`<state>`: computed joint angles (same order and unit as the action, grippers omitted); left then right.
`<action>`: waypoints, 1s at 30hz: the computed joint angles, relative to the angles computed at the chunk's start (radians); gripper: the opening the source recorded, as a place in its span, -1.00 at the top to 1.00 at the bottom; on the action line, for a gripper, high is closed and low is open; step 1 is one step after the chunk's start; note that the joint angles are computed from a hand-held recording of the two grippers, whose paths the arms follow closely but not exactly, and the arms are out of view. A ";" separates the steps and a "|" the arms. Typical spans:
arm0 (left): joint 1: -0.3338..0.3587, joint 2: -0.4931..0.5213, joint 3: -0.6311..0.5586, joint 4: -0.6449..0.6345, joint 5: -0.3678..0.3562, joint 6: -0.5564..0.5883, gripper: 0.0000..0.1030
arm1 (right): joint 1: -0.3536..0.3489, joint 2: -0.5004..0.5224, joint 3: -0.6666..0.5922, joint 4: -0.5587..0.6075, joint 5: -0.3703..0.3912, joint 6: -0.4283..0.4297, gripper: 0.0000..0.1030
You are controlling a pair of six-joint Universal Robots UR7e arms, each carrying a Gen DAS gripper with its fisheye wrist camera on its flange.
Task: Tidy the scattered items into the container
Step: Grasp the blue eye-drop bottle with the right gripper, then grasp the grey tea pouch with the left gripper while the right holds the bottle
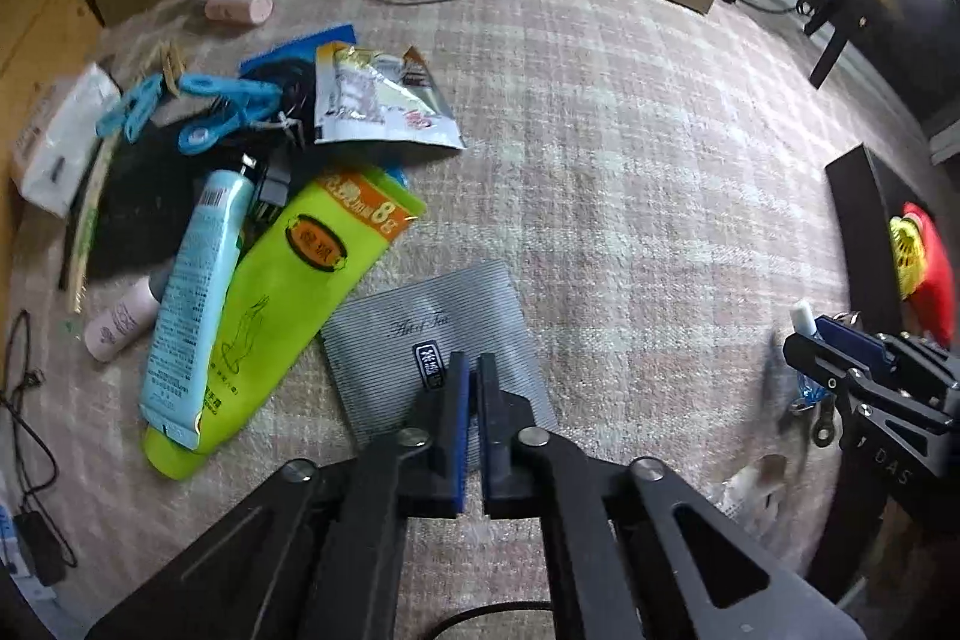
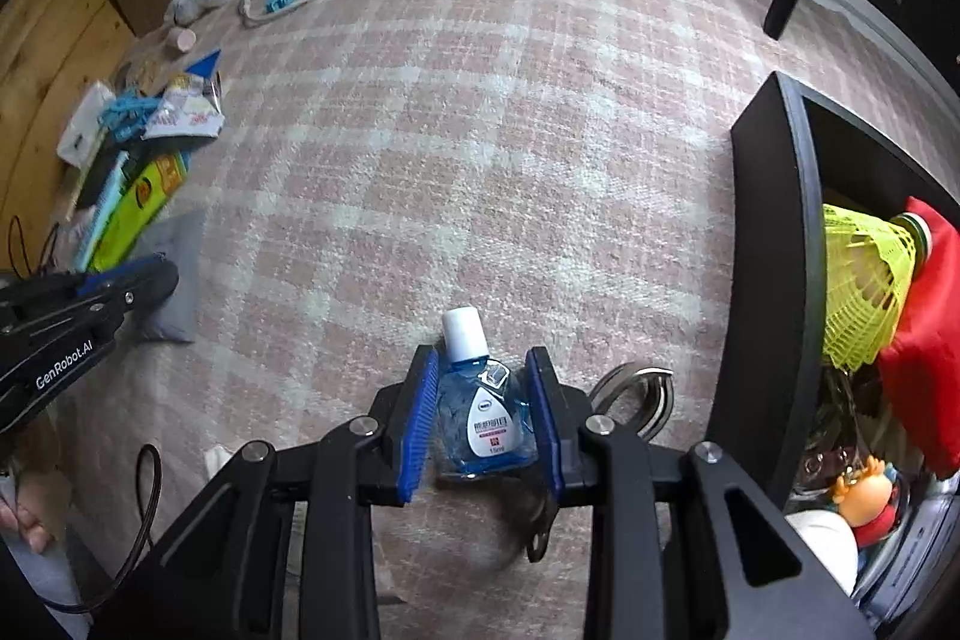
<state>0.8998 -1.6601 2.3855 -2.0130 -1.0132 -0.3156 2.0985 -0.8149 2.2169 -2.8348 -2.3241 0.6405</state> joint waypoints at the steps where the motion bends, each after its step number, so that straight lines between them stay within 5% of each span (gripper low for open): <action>1: 0.010 -0.007 -0.007 0.005 -0.007 -0.001 1.00 | 0.003 -0.003 -0.001 -0.002 -0.003 -0.003 0.43; 5: 0.020 -0.035 -0.020 0.033 -0.023 -0.047 0.88 | 0.009 -0.018 -0.012 0.006 -0.007 -0.018 0.43; 7: 0.017 -0.049 -0.025 0.039 -0.051 -0.060 0.24 | 0.011 -0.020 -0.024 0.029 -0.016 -0.025 0.43; 9: -0.024 -0.062 -0.015 0.052 -0.027 -0.084 -0.03 | 0.007 -0.028 -0.032 0.053 -0.028 -0.035 0.43; 11: -0.045 -0.047 -0.022 0.083 -0.034 -0.115 -0.21 | 0.070 0.014 0.011 0.033 -0.021 0.059 0.43; 16: -0.081 0.007 -0.027 0.162 -0.011 -0.209 -0.59 | 0.079 0.003 0.014 0.054 -0.023 0.072 0.43; 20: -0.128 -0.007 -0.021 0.197 -0.003 -0.254 -0.51 | 0.083 -0.014 0.022 0.054 -0.027 0.072 0.43; 27: -0.144 -0.085 -0.056 0.292 -0.023 -0.292 0.46 | 0.085 0.002 0.033 0.025 -0.031 0.089 0.43; 30: -0.130 -0.108 -0.075 0.308 -0.068 -0.310 0.53 | 0.083 0.004 0.040 0.015 -0.026 0.085 0.43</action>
